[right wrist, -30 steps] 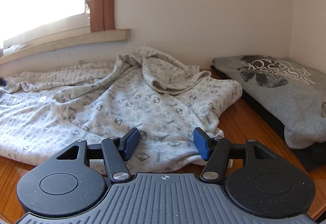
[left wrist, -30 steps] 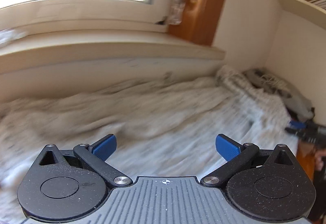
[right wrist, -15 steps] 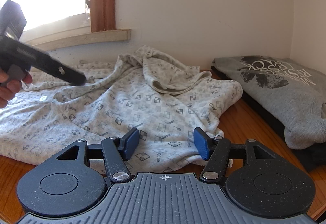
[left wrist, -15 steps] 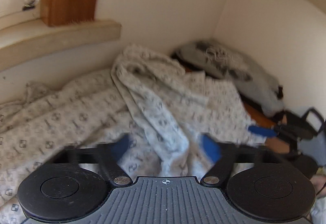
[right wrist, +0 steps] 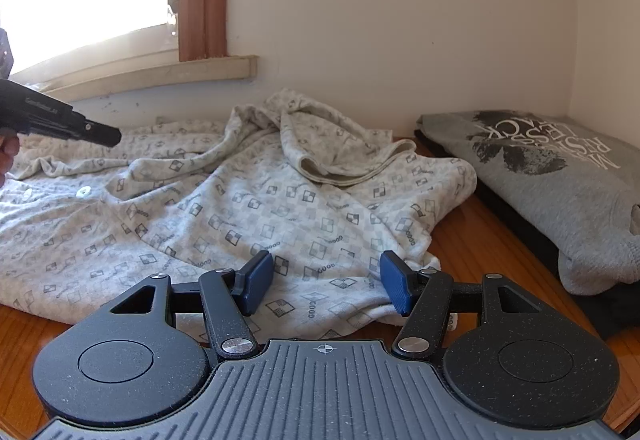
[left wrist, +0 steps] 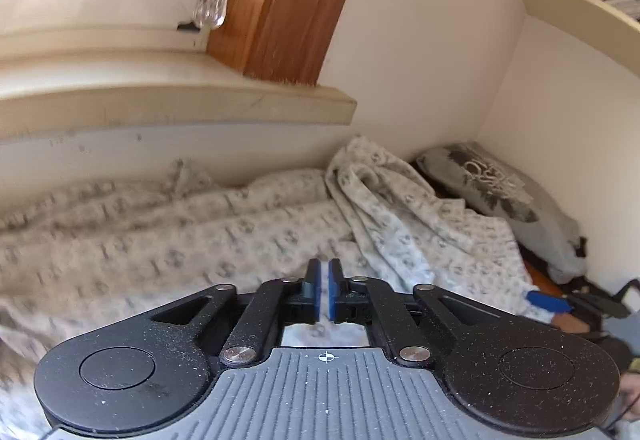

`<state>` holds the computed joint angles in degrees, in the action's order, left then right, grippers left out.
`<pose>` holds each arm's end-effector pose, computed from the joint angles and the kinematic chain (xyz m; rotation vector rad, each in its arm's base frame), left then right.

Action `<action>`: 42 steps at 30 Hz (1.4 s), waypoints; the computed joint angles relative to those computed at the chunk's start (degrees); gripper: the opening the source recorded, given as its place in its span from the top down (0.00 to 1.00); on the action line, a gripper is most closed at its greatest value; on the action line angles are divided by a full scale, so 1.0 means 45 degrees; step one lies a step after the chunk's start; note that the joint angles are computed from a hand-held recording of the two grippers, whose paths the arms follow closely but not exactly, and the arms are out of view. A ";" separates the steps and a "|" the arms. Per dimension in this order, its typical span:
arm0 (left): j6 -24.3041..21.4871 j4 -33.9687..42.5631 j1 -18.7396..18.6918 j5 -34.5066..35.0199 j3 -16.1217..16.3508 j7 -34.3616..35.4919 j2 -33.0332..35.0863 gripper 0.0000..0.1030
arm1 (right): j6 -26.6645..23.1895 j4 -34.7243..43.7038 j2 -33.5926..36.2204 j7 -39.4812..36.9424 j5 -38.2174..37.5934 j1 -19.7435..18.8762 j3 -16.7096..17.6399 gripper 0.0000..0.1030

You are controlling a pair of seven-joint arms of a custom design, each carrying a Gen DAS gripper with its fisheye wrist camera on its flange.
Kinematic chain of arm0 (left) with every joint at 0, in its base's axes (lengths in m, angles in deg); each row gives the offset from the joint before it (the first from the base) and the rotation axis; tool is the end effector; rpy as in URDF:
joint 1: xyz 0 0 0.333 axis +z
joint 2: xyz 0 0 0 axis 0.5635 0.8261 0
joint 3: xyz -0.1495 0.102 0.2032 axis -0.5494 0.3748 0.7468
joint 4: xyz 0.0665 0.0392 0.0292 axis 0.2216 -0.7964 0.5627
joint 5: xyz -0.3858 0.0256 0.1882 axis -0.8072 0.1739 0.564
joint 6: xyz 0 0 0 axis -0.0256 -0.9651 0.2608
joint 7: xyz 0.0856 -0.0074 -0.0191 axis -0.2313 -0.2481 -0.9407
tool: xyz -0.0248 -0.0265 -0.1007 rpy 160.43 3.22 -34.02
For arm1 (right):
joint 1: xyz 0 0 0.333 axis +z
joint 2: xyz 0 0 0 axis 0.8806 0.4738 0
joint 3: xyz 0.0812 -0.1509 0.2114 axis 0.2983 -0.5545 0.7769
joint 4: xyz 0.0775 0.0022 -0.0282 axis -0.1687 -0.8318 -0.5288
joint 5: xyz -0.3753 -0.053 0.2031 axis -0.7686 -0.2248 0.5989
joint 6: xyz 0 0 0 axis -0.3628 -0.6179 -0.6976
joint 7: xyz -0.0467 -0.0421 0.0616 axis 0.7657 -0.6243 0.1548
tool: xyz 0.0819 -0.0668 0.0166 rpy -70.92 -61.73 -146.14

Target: Fold clothes

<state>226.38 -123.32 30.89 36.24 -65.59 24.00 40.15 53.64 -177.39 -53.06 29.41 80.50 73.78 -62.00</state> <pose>0.6280 -0.1345 0.6327 -1.8830 1.4225 -1.1574 0.5629 0.1036 0.6358 -1.9747 0.4674 -0.3014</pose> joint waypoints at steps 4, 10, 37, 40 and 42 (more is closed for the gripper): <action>0.0193 0.0324 -0.0209 -0.0786 -0.0134 0.1238 0.0255 0.49 | 0.0006 -0.0004 0.0000 -0.0021 0.0011 -0.0004 0.0003 0.42; -0.0839 0.2471 -0.0492 -0.1270 -0.0377 0.2593 0.1936 0.48 | 0.0018 -0.0014 0.0000 -0.0065 0.0033 -0.0007 0.0002 0.42; 0.2254 -0.1839 -0.0150 -0.2439 0.0265 0.1632 -0.0774 0.61 | 0.0375 0.0558 0.0106 -0.0675 0.0133 0.0176 0.0184 0.35; 0.2194 -0.1739 -0.0209 -0.2610 0.0273 0.1813 -0.0714 0.60 | 0.0439 0.1682 0.0832 -0.0296 -0.0160 0.0395 0.0473 0.37; 0.2201 -0.1778 0.0021 -0.1607 0.0126 0.1003 -0.0769 0.60 | 0.0356 0.2711 0.1618 0.0254 -0.0867 0.0474 0.0786 0.47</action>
<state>236.29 -131.32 30.99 29.01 -65.03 28.52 36.69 55.24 -165.19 -45.78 30.56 76.60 75.91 -58.46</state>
